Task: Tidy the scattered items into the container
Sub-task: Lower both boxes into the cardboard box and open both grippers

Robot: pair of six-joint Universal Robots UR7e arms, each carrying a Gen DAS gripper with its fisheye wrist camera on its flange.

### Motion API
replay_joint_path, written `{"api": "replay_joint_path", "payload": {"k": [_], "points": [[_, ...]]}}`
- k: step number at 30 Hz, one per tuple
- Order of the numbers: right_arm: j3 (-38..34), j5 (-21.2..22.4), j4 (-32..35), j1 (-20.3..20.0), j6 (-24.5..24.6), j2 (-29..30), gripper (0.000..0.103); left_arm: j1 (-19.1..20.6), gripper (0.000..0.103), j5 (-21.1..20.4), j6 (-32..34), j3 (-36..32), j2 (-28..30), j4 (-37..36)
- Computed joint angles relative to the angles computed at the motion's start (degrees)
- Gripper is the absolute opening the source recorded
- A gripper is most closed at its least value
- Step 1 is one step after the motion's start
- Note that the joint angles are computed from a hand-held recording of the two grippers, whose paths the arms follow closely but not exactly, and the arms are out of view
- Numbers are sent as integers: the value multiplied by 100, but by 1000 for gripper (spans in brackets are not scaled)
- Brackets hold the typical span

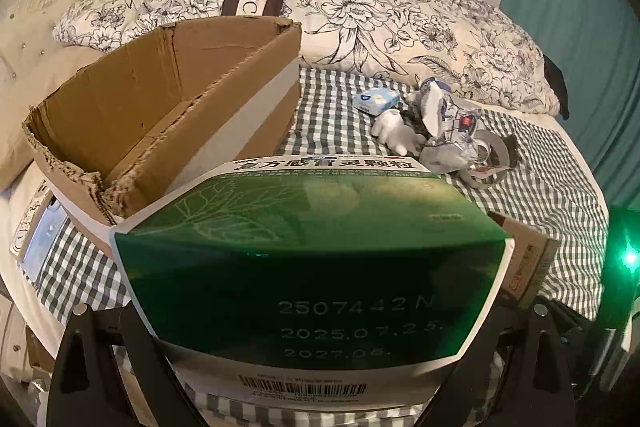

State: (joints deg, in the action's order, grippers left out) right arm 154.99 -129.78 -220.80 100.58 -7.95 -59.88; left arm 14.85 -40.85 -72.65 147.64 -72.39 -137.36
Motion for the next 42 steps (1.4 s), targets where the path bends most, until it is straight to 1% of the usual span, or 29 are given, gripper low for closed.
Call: {"api": "replay_joint_path", "payload": {"k": [3,6,8,11,14,15,17,19,20,21,24,26,27,28,29,31,32,34,36,40,41,42], "points": [[17,-240,1,267,43,-13,28,-18,97,55,-41,41,-55,-5],[-93,-377,286,614,140,-150,28,-96,96,78,-9,55,-169,21],[-183,-477,590,911,321,-291,28,-171,96,79,-27,66,-366,123],[-334,-543,1096,1351,478,-616,28,-424,96,261,-233,21,-915,723],[-628,-683,1533,1910,500,-832,28,-665,96,630,-493,-186,-1630,1787],[-735,-699,1629,2065,490,-862,28,-672,96,742,-444,-262,-1781,1966],[-1022,-620,1944,2359,473,-933,28,-622,96,1046,-231,-437,-2141,2287],[-1322,-407,2111,2546,405,-932,29,-518,96,1397,-269,-668,-2441,2921],[-1498,-207,2160,2595,334,-894,29,-449,96,1581,-408,-796,-2572,3355],[-1645,-106,2182,2633,283,-817,29,-355,97,1716,-514,-906,-2686,3714],[-2095,37,2159,2728,140,-418,29,1,97,1905,-824,-1086,-2921,4358],[-2339,267,2239,2634,193,-195,29,300,96,2016,-1525,-1166,-2890,4908],[-2428,387,2260,2574,260,-98,29,430,96,2023,-1702,-1149,-2846,4918],[-2540,522,2292,2499,356,24,29,592,96,1981,-1691,-1089,-2790,4688],[-2615,598,2327,2447,429,101,29,782,96,1929,-1491,-988,-2712,4219],[-2723,691,2412,2340,534,241,29,1025,96,1917,-1386,-916,-2494,3835],[-2763,721,2470,2299,544,304,29,1057,96,1985,-1259,-836,-2395,3624],[-2863,735,2520,2253,437,437,29,1067,97,2101,-618,-603,-2342,2892],[-2941,804,2504,2182,326,498,29,1091,97,2143,-65,-466,-2309,2281],[-3225,1040,2635,2020,251,725,29,1167,97,2170,745,-300,-2111,1255],[-3285,1079,2678,2000,261,772,29,1172,97,2175,902,-267,-2065,1074],[-3330,1118,2651,1982,265,835,29,1172,99,2193,919,-258,-2026,1056]]}}
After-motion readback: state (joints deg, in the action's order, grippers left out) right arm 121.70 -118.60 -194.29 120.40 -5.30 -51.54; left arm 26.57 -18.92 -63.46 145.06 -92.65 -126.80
